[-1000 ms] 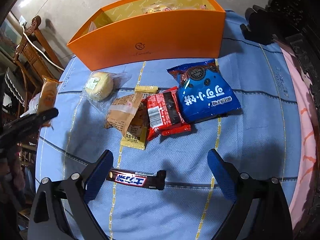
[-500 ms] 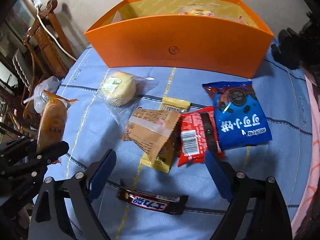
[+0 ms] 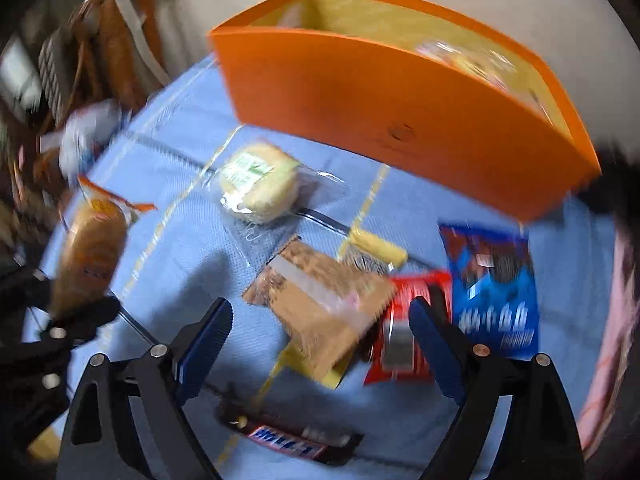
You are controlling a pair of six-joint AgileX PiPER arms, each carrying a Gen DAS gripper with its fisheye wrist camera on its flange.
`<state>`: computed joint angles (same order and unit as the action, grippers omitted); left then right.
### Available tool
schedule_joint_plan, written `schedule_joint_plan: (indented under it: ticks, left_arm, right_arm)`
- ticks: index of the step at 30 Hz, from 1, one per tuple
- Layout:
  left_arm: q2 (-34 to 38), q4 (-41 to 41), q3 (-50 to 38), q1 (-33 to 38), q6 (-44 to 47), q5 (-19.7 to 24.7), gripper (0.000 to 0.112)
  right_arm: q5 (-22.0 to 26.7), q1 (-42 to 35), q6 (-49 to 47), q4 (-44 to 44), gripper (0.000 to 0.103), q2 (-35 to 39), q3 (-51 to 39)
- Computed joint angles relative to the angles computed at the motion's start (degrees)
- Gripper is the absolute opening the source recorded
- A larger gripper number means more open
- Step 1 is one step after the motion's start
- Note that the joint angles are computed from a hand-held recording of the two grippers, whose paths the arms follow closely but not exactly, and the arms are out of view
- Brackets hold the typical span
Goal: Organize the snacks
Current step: 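Hold the sausage-bread pack in the left tool while the right tool grasps the peanut pack, then carry both packs over the orange box and open both tools to drop them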
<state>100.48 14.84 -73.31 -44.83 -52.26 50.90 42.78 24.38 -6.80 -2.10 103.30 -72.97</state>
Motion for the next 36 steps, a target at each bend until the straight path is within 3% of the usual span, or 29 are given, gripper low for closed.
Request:
schedule_joint_plan:
  ticks: [4, 8, 10, 11, 15, 17, 21, 27, 32, 36]
  left_arm:
    - [-0.4, 0.2, 0.7, -0.2, -0.5, 0.3, 0.022]
    - [-0.8, 0.3, 1.2, -0.2, -0.6, 0.6, 0.022]
    - [-0.8, 0.3, 1.3, 0.0, -0.6, 0.6, 0.022]
    - [-0.7, 0.3, 1.2, -0.1, -0.6, 0.8, 0.022]
    - [-0.3, 0.3, 0.8, -0.3, -0.2, 1.1, 0.022]
    - [-0.2, 0.6, 0.5, -0.6, -0.4, 1.4, 0.022]
    - [-0.4, 1.4, 0.0, -1.1, -1.1, 2.0, 0.022]
    - [-0.9, 2.5, -1.1, -2.7, -1.6, 3.2, 0.022]
    - [-1.3, 4.2, -3.1, -4.6, -2.1, 5.1, 0.022]
    - [-1.0, 5.4, -5.7, -6.2, -2.0, 7.0, 0.022]
  right_arm:
    - [4.7, 2.1, -2.1, -4.6, 0.09, 5.9, -5.9]
    - [6.0, 2.7, -3.4, -5.7, 0.09, 7.8, -7.9]
    - [6.3, 3.1, -3.9, -6.1, 0.08, 8.6, -8.2]
    - [6.2, 3.3, -3.3, -6.9, 0.065, 9.1, -8.4]
    - [5.0, 1.9, -5.3, -2.0, 0.056, 8.3, -7.4]
    - [4.3, 0.8, -6.7, 2.2, 0.042, 6.5, -5.6]
    - [3.9, -3.3, -11.7, 12.2, 0.03, 0.7, 0.2]
    - [4.3, -10.3, -17.9, 25.4, 0.028, -8.1, 11.3]
    - [7.1, -17.4, -23.1, 36.2, 0.028, -15.9, 18.9]
    - [11.7, -24.4, -26.4, 39.6, 0.029, -20.6, 20.1]
